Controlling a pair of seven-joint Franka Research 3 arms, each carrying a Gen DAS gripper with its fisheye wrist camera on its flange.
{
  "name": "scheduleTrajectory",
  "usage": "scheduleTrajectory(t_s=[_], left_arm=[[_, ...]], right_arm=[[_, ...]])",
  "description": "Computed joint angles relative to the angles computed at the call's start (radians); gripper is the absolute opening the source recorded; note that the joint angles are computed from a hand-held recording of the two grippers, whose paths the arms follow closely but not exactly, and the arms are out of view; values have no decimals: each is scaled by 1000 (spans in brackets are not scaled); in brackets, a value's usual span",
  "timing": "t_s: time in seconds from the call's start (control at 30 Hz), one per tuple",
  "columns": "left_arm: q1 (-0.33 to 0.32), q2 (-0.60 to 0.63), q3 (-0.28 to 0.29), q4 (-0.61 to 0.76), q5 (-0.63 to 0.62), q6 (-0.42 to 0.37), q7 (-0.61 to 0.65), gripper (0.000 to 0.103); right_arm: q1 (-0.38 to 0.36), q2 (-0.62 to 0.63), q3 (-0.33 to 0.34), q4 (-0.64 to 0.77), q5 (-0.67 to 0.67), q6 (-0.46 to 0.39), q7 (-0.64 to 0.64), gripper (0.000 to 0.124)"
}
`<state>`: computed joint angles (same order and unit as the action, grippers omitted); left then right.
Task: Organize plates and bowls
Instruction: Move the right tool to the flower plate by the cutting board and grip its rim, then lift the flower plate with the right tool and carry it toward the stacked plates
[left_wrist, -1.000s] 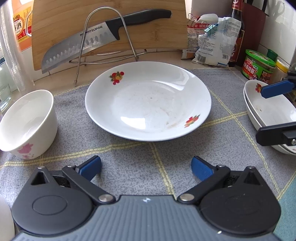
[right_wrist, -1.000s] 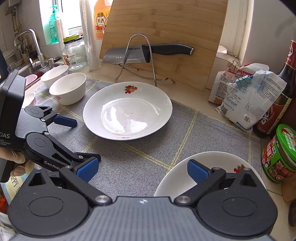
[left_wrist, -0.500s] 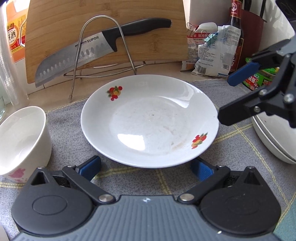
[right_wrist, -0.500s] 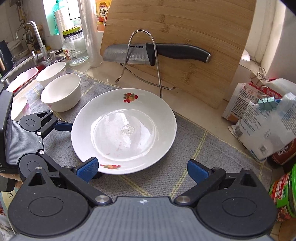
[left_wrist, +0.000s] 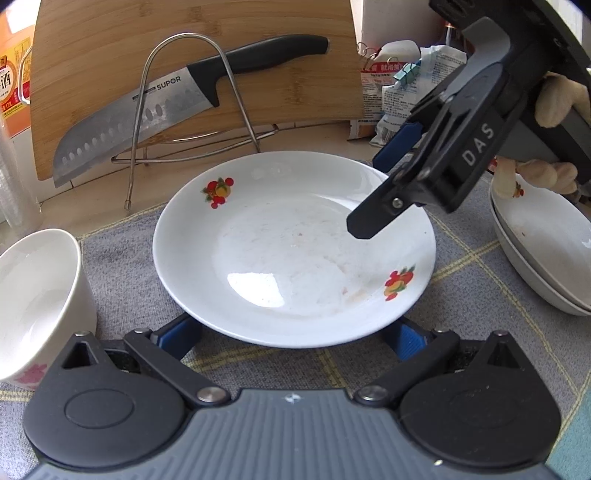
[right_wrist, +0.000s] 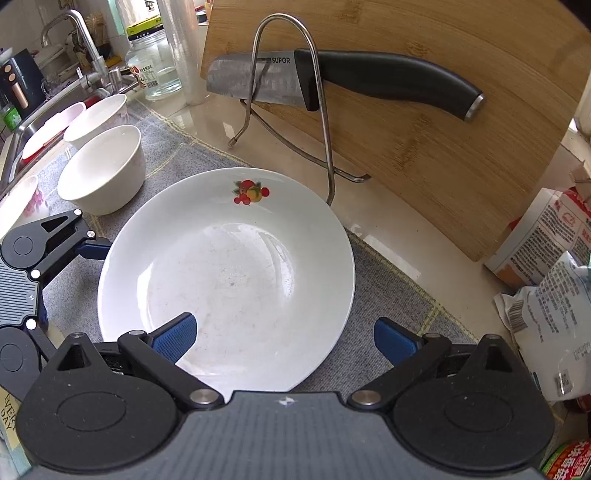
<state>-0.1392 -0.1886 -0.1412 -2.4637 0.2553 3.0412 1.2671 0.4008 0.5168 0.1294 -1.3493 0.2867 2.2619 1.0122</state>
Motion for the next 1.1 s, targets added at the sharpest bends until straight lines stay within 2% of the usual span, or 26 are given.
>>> scheduleTrajectory(t_s=[0.23,0.67,0.9,1.1], left_arm=[[-11,-3,11,-13,-16,25,24,103],[0,-14,-1,-24,6,36,-1,103],[-44,-16,39,-34,-37,49,58,103],[-41,-24,32,-37,-51,42,69,103]], right_arm=[[-16,118,19,169,36,-123,-22,103],[-24,234,35,351,105,-189,-10,103],[-9,284,32,442,87,-241,-24,103],[-8,363,39,577,99,-317,-10,103]])
